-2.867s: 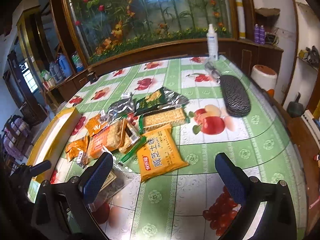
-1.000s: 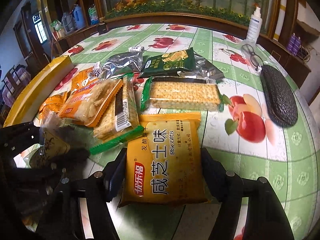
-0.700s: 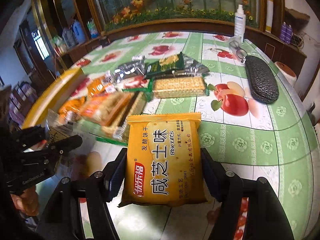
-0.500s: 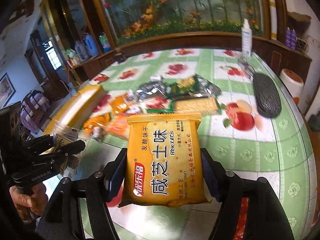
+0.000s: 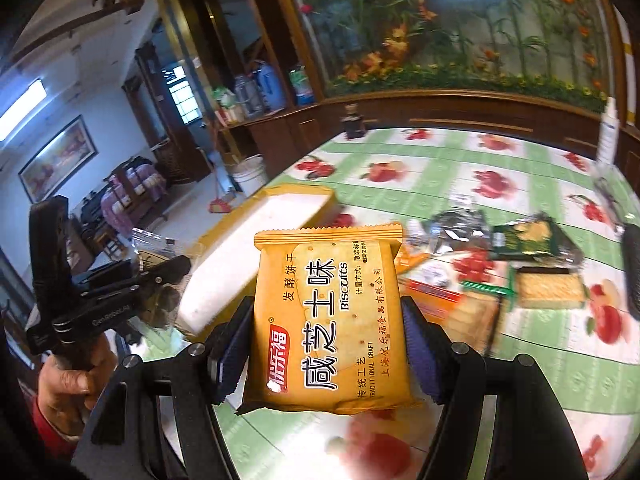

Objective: Organize snacks
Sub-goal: 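Carry clear bag with left tool while right tool carries yellow pack to white tray, then open left tool over white tray while right tool releases yellow pack inside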

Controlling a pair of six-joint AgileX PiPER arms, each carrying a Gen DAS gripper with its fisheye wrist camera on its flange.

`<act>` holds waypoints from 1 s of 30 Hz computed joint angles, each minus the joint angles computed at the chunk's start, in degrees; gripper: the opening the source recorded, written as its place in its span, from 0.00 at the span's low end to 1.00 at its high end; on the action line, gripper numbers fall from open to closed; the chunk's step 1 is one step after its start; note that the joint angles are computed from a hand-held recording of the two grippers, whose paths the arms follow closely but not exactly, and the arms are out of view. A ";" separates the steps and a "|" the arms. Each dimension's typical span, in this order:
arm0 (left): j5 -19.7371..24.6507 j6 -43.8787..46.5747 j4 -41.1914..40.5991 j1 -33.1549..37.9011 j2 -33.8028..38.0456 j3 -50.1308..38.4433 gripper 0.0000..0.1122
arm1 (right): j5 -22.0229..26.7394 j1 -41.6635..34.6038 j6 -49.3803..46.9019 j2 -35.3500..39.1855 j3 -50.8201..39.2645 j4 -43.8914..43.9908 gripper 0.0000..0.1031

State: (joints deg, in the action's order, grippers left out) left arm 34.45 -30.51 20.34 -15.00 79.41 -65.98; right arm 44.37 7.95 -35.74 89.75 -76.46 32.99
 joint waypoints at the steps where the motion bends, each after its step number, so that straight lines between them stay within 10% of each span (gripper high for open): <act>1: -0.36 0.35 -0.35 1.15 -0.06 0.44 0.31 | -0.13 1.61 0.28 1.19 -1.10 0.31 0.68; 22: -4.41 15.27 -15.69 17.95 10.13 1.40 0.31 | 10.79 21.28 18.72 43.05 -47.77 -12.45 0.68; 30: -3.87 16.04 -17.67 18.88 11.20 1.60 0.36 | 12.81 24.13 21.82 47.43 -53.50 -22.56 0.69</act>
State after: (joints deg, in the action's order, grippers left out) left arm 30.58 -14.47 2.67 3.88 90.61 -64.38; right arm 57.18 32.08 -13.92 137.17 -129.96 10.43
